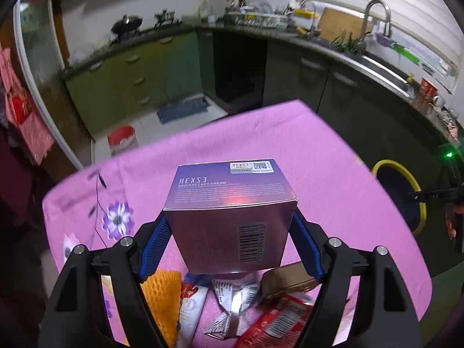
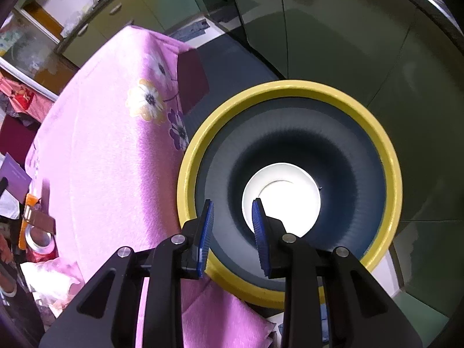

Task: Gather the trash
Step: 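Grasp the purple cosmetic box with the left gripper and lift it, then carry the purple box over the yellow bin and release it with the left gripper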

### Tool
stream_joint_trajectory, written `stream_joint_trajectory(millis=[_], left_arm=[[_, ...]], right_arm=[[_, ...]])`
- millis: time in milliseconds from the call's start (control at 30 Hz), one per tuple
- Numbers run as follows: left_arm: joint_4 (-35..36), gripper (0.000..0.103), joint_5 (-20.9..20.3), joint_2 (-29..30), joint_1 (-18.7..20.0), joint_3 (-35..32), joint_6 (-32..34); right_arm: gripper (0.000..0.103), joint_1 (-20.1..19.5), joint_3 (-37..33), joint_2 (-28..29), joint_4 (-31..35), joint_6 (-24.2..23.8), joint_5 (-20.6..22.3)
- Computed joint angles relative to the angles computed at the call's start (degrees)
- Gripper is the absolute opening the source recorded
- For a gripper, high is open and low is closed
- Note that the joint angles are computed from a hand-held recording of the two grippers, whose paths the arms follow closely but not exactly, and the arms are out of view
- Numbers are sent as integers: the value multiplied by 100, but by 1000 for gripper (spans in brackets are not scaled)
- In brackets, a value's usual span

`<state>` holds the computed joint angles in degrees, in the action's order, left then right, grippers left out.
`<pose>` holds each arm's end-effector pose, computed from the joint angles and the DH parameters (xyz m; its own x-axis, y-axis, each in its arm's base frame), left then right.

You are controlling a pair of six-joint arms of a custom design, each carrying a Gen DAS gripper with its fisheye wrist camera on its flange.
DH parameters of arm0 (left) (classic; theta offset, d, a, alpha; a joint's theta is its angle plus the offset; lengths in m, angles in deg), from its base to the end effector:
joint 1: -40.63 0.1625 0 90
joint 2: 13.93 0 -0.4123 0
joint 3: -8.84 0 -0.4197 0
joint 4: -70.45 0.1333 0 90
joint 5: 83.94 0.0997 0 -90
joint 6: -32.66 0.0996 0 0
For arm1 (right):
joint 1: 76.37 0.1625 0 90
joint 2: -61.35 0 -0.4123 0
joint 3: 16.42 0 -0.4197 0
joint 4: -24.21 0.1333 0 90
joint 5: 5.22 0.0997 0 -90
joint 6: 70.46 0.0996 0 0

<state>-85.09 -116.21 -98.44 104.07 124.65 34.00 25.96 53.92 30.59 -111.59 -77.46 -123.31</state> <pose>-0.0337 -0.5538 0.3670 -0.6815 -0.1695 -0.7120 0.3857 0.7436 -0.5462 0.2523 -0.7498 0.0294 -0.8404 -0.2559 0.4778 -0.3171 0.9471 -0.0505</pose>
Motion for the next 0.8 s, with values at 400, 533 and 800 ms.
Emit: stream_joint_trajectory(millis=[400,533,800], left_arm=[[1315,73,-1510,1097,-631,-1054,323],[1864,73,-2264,2031,-564,-1875,352],[2365,73,-2467,3560,-503,-3060,440]], right_arm=[[28,-161,1506,-1301,-1256,-230,31],[28,-255,1868,-1672,-1440,-240,65],[28,-499,2477,-2233,-1710,-217,142]])
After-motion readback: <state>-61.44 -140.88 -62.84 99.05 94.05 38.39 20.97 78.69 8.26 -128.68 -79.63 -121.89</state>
